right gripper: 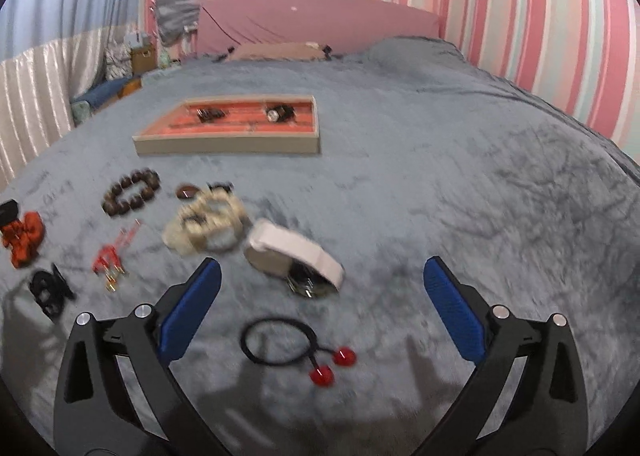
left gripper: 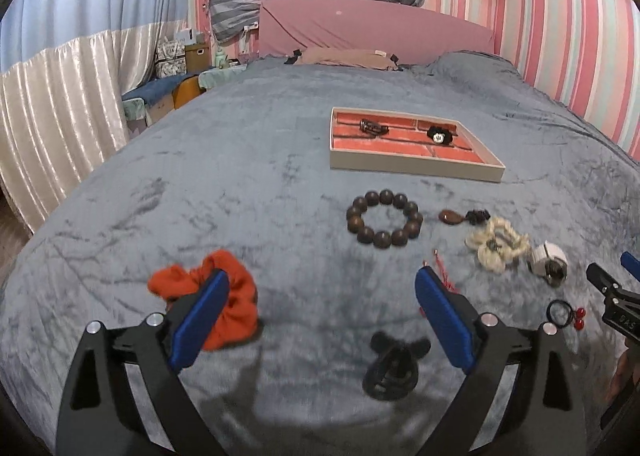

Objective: Organize jewelry
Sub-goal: 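Withdraw both open tools from the tray back toward the jewelry, then grasp the black claw clip with the left tool while the right tool grasps the red-bead hair tie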

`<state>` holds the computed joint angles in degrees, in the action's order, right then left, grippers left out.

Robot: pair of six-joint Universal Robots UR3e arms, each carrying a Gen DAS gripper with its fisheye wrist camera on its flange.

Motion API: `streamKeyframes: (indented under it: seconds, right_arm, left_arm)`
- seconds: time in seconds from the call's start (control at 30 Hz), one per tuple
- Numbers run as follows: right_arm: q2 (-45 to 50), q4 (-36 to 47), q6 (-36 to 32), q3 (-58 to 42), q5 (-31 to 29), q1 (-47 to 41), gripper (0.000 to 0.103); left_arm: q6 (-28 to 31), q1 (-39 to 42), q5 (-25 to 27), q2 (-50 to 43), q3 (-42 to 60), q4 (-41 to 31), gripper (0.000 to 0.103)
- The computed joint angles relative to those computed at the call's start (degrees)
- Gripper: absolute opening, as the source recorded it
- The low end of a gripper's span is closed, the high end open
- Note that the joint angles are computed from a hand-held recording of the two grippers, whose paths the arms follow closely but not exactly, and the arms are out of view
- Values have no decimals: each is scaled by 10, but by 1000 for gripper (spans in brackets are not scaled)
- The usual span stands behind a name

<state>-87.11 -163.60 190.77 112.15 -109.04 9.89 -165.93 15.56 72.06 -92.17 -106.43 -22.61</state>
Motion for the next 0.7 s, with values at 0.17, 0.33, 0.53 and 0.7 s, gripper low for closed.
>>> streamKeyframes:
  seconds: [0.17,0.33,0.53,0.7]
  right_arm:
    - [-14,3,16,41,-11,0,99]
    - [-20,-9,27,65,-1,-9,99]
    - [0,23,16,40,-9,-3,99]
    - [13,46,21,27,0,-12,98]
  left_arm:
    - [12,8,-5,16,-61,30,93]
    - [27,-6,11,5,-97,58,93]
    - [32,-13,5,4,-117,95,93]
    - [38,-21,5,6,-128,115,93]
